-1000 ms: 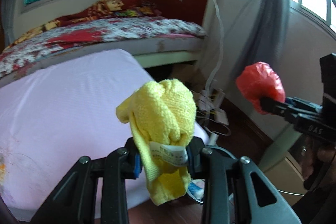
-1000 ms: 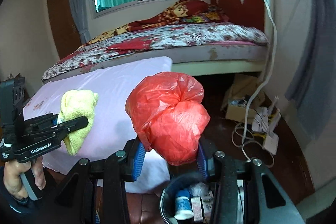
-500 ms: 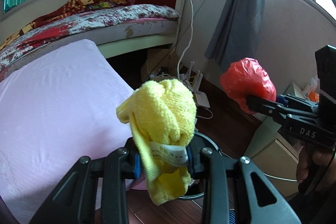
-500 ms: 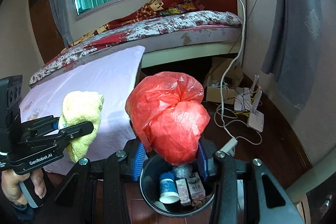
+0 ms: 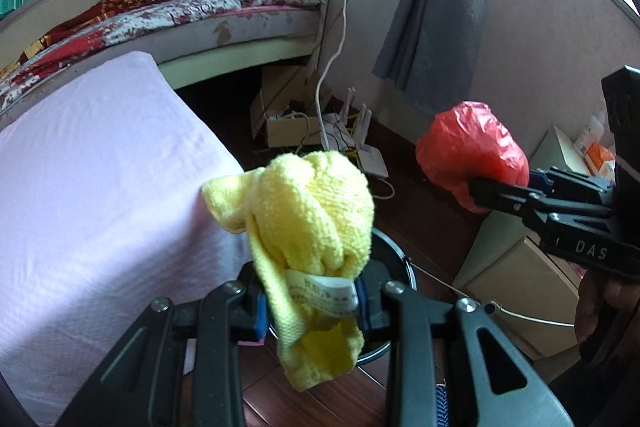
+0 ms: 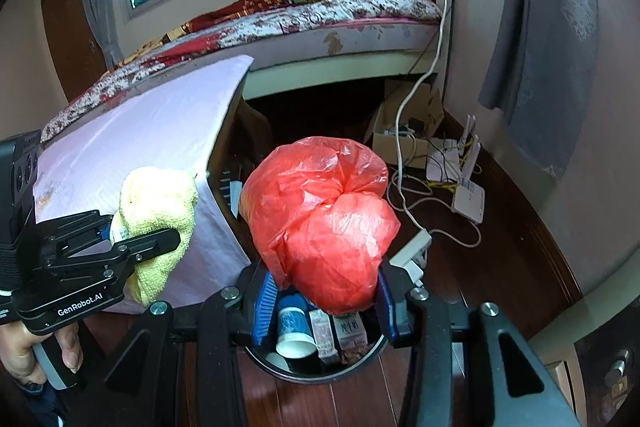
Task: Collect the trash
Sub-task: 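Carry the cloth and red bag over the bin and open both tools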
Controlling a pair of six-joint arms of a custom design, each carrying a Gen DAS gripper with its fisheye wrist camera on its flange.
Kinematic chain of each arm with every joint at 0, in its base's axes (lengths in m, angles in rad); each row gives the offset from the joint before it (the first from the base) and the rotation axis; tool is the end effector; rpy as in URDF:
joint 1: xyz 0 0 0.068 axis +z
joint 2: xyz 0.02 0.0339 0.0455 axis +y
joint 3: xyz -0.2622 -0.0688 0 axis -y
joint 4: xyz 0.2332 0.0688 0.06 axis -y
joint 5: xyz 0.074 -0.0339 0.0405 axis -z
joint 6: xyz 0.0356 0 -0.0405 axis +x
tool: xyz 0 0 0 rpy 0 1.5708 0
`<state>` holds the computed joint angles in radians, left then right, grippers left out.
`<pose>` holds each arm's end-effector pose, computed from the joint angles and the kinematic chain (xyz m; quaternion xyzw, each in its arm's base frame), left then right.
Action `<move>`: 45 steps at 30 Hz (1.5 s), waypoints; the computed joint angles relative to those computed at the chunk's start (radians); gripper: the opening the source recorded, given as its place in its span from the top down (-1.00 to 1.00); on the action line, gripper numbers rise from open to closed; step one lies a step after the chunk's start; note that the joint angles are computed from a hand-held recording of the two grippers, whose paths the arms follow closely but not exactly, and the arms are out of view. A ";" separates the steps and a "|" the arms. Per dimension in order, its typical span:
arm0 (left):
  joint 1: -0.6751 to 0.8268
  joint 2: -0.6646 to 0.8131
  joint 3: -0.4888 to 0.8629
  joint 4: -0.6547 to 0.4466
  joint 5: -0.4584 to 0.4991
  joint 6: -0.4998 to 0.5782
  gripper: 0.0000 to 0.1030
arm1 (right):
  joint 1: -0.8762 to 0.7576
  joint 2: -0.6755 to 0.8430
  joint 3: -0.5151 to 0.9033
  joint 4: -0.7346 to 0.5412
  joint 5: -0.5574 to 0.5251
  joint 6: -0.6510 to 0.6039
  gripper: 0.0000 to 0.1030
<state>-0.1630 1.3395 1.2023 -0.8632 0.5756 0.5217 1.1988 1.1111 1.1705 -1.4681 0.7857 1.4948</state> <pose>0.2487 -0.0605 0.3088 0.3841 0.8399 -0.2199 0.3140 0.0776 0.1296 0.3244 0.1664 0.9062 -0.0118 0.3886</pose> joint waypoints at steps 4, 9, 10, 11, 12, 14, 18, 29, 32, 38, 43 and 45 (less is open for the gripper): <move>-0.028 -0.007 -0.033 0.007 -0.017 -0.004 0.36 | 0.009 -0.030 -0.049 -0.004 -0.023 0.029 0.13; -0.059 0.008 -0.073 0.030 -0.047 -0.012 0.36 | 0.001 -0.062 -0.121 0.028 -0.065 0.027 0.13; -0.065 0.014 -0.081 0.033 -0.053 -0.015 0.36 | -0.009 -0.070 -0.143 0.045 -0.080 0.016 0.13; -0.068 0.021 -0.086 0.035 -0.057 -0.018 0.36 | -0.017 -0.075 -0.159 0.061 -0.092 0.005 0.13; -0.073 0.029 -0.094 0.038 -0.060 -0.019 0.36 | -0.023 -0.078 -0.175 0.078 -0.103 -0.005 0.13; -0.076 0.047 -0.111 0.048 -0.061 -0.024 0.35 | -0.045 -0.082 -0.212 0.116 -0.131 -0.039 0.13; -0.079 0.063 -0.143 0.056 -0.061 -0.017 0.35 | -0.082 -0.086 -0.273 0.181 -0.179 -0.099 0.13; -0.084 0.166 -0.150 0.079 -0.104 -0.030 0.35 | -0.261 -0.032 -0.406 0.465 -0.329 -0.350 0.13; -0.090 0.184 -0.152 0.090 -0.114 -0.037 0.35 | -0.310 0.004 -0.430 0.535 -0.355 -0.405 0.13; -0.094 0.223 -0.150 0.113 -0.122 -0.044 0.35 | -0.376 0.058 -0.458 0.627 -0.405 -0.484 0.13; -0.113 0.282 -0.116 0.096 -0.113 -0.029 0.09 | -0.414 0.062 -0.476 0.672 -0.440 -0.531 0.08; -0.143 0.294 -0.123 0.129 -0.195 -0.051 -0.59 | -0.431 0.077 -0.483 0.678 -0.439 -0.542 -0.40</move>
<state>-0.3057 1.6333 1.0797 -0.7344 0.3808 0.4712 0.7681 1.1882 0.6878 -0.7902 0.3466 0.9525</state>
